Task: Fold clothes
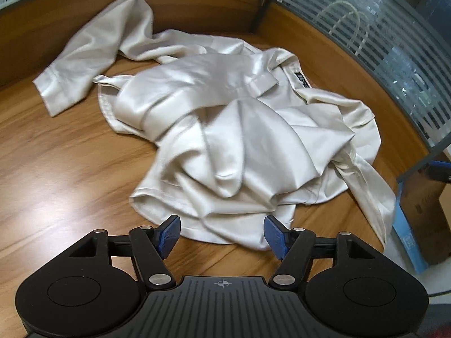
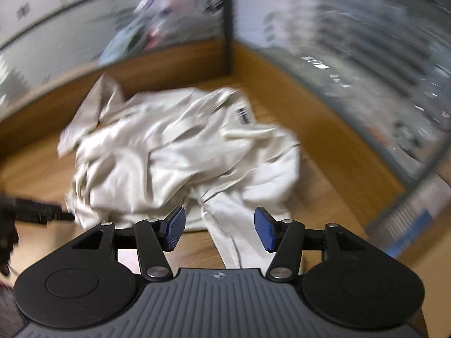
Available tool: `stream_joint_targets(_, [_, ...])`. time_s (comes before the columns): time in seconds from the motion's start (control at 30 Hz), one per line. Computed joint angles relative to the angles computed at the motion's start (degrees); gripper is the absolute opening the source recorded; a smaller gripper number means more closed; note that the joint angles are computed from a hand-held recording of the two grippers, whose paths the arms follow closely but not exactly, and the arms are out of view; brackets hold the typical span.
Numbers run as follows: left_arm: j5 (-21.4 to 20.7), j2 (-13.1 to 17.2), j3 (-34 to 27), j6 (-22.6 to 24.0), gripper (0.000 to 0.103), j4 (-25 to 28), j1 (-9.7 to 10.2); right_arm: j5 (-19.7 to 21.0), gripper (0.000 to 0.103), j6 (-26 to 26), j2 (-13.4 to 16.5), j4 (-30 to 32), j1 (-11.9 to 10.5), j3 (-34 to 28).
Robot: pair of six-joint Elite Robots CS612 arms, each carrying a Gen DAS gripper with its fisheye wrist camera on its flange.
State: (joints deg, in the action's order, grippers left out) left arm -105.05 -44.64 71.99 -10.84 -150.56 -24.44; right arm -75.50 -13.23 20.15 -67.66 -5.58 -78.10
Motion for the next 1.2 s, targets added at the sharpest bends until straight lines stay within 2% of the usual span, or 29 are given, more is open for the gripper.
stream_joint_targets(0.17, [1.6,0.7,-1.3,-0.9,0.071,2.3,-1.14,2.5,0.06,-7.4,-0.3,0.7,0.4,4.9])
stream_joint_targets(0.3, [4.6,1.3,-2.5,-1.0,0.07,3.9,-2.03,2.6,0.06,-10.2,-0.5,0.8,0.6,8.2])
stream_joint_targets(0.33, [5.5,1.4,-2.8,-0.8,0.067,4.2,-2.27,2.6,0.06,-10.5,-0.6,0.7,0.6,9.0])
stream_joint_targets(0.4, [6.7,1.6,-3.4,-0.2,0.05,5.0,-2.57,2.6,0.06,-10.6,-0.8,0.2,0.5,10.1])
stream_joint_targets(0.47, [6.8,1.7,-3.9,0.1,0.02,5.9,-2.55,2.6,0.06,-10.3,-1.1,-0.6,0.4,11.1])
stream_joint_targets(0.53, [6.6,1.6,-4.0,-0.5,0.008,6.0,-2.36,2.7,0.06,-7.8,-1.6,-2.3,0.2,12.6])
stream_joint_targets(0.6, [5.8,1.4,-3.8,-1.6,0.003,5.6,-2.03,3.1,0.064,-3.7,-2.4,-4.3,0.0,14.5])
stream_joint_targets(0.73, [3.2,0.1,-2.5,-1.7,0.003,5.7,-1.21,5.0,0.075,7.1,-3.8,-8.7,-0.6,18.8])
stream_joint_targets(0.83, [4.1,-1.4,-0.9,-0.4,0.003,7.2,-0.86,6.2,0.077,15.4,-4.7,-11.0,-0.7,22.3])
stream_joint_targets(0.9, [5.6,-2.4,0.2,-0.8,0.003,8.0,-0.57,4.9,0.077,19.3,-5.0,-12.6,-0.5,23.8])
stream_joint_targets(1.03, [10.8,-3.9,1.9,-4.9,0.003,9.3,-0.23,-0.3,0.077,22.6,-4.8,-15.1,-0.3,24.1])
stream_joint_targets(1.2, [15.3,-4.6,2.4,-8.6,0.003,12.2,0.02,-5.9,0.076,22.5,-3.7,-16.3,-0.6,22.3])
